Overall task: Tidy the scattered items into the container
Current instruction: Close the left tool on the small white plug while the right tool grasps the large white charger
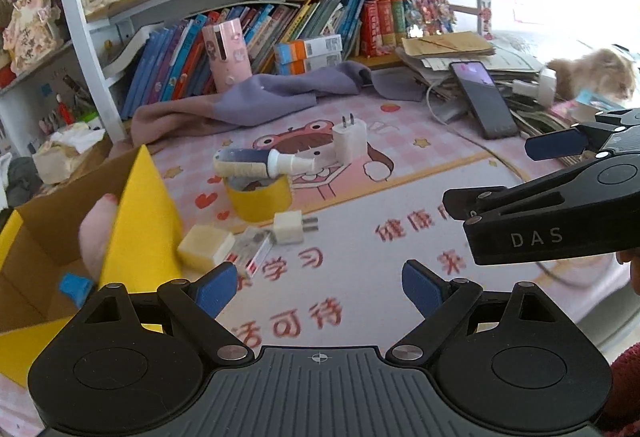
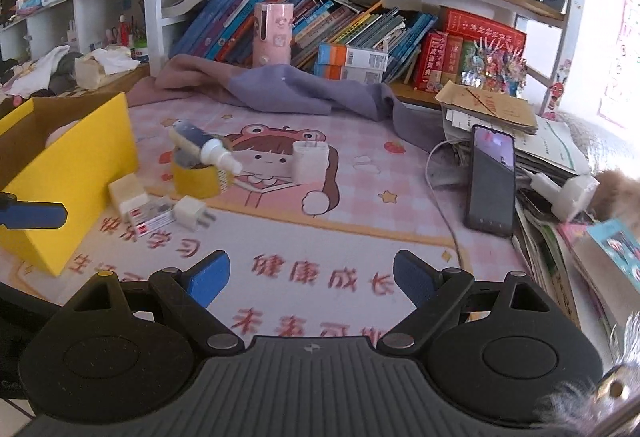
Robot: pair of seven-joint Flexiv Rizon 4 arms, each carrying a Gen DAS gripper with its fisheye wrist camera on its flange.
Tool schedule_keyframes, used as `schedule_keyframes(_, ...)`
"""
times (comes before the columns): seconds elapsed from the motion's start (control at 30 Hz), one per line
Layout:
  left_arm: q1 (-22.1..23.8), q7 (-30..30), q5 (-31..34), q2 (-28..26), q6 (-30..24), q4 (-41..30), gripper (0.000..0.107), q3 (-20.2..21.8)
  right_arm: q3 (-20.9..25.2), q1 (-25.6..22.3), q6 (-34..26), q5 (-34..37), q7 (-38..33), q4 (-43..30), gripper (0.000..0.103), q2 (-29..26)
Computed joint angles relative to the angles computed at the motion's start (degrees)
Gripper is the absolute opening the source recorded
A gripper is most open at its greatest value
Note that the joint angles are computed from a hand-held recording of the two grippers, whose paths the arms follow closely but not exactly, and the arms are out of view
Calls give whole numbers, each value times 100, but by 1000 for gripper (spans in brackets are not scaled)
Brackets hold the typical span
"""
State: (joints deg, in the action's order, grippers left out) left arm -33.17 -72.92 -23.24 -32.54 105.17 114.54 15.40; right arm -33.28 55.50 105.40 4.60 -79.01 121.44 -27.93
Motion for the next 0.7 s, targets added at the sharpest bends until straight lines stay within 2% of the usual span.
schedule_keyframes(0.1, -514, -150, -313, -283, -336, -367, 91, 565, 781, -892, -64, -340, -71, -322, 89, -59)
schedule_keyframes(0.23, -1066, -601, -373, -651, -804, -824, 91, 1312, 1821, -2048, -207, -810, -85, -747, 89, -182)
schedule_keyframes(0.4, -1456, -1191, -261, -1009, -1404, -1265, 91, 1973, 2910, -3213, -433, -1365, -47, -1227, 89, -438)
schedule_keyframes(0.53, -1562, -1598, -66, -1253, -1820, -1593, 89, 2311, 3565, -3870, -737, -1666, 68, -1695, 89, -736)
schedule_keyframes(0.7, -1499, -2048, 176, -1478, -2253, -2000, 84, 2503, 4122, -4347, -948, -1895, 80, -2220, 89, -1084)
